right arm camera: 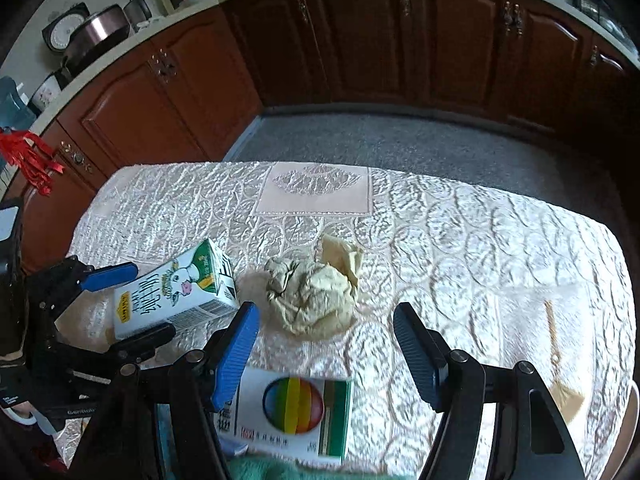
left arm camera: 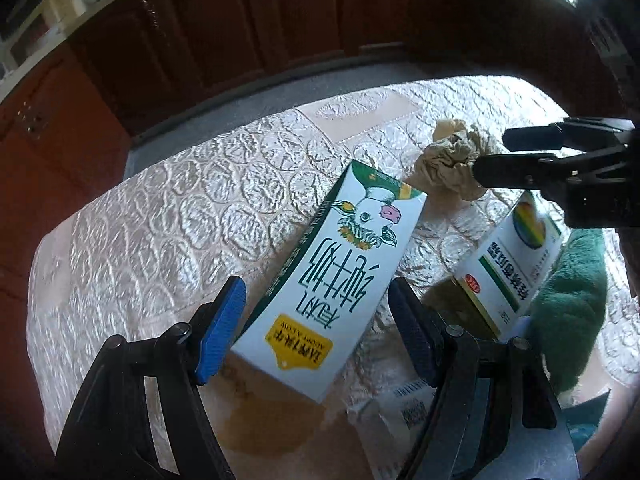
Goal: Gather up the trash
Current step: 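Grasp the white milk carton with the left tool while the right tool grasps crumpled brown paper, then lift the milk carton and brown paper and carry them toward the white bin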
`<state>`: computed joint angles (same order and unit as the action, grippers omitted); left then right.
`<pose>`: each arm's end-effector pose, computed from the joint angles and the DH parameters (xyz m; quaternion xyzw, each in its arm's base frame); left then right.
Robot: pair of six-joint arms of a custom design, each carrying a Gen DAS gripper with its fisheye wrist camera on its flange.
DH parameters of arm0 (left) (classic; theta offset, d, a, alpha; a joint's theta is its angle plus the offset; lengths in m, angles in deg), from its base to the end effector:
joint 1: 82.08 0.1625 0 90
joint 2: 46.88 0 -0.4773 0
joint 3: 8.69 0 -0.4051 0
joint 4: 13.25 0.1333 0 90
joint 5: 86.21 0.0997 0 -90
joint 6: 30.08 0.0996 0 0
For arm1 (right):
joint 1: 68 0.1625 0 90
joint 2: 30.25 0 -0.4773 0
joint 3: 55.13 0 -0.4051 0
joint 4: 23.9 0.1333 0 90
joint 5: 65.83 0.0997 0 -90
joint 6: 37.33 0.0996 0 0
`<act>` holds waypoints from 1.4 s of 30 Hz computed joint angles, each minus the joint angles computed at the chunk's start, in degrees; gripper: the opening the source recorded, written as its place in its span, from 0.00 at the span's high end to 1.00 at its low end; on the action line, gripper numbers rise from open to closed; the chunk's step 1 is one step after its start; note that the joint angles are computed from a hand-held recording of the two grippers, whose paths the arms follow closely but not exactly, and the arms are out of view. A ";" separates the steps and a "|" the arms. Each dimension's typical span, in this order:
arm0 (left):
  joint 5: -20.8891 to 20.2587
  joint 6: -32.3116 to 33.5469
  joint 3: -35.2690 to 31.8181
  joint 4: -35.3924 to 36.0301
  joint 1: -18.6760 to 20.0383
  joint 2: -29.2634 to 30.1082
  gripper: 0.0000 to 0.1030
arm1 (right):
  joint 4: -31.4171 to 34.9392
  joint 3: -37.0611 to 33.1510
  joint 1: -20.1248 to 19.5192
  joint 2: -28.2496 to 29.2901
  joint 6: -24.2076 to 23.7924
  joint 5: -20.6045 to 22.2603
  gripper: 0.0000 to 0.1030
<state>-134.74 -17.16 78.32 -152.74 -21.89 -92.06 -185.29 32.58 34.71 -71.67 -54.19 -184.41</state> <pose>-0.1985 -0.7473 0.1702 0.3179 0.8776 -0.1137 0.3403 0.2519 -0.7276 0.1485 0.1895 -0.9283 0.2017 0.2484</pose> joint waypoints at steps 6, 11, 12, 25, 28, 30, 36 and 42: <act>-3.54 -1.78 -1.75 0.62 1.11 0.56 0.37 | 3.13 -2.30 -0.96 1.64 1.39 3.45 0.44; -4.25 -2.25 0.34 -1.79 0.68 -1.46 0.45 | -1.65 0.27 -1.00 0.91 -0.85 5.27 0.67; -4.48 -2.78 0.67 -2.18 0.56 -1.99 0.46 | -2.65 0.94 -0.93 0.53 -1.30 5.63 0.67; -7.57 -4.44 7.56 -8.98 -5.02 -8.35 0.49 | -11.63 15.01 0.44 -10.68 -2.47 9.83 0.68; -8.30 -4.71 8.52 -9.82 -6.64 -8.74 0.49 | -13.57 18.49 0.55 -13.41 -2.07 10.08 0.68; -8.53 -4.93 9.60 -10.57 -8.08 -9.06 0.49 | -14.93 20.45 0.70 -15.14 -2.18 9.89 0.68; -10.76 -5.32 11.60 -11.87 -11.99 -9.02 0.50 | -20.31 27.19 0.25 -21.01 -2.85 7.95 0.68; -14.33 -5.69 11.42 -12.06 -15.77 -6.76 0.50 | -24.36 33.44 -2.37 -28.37 -1.88 6.17 0.68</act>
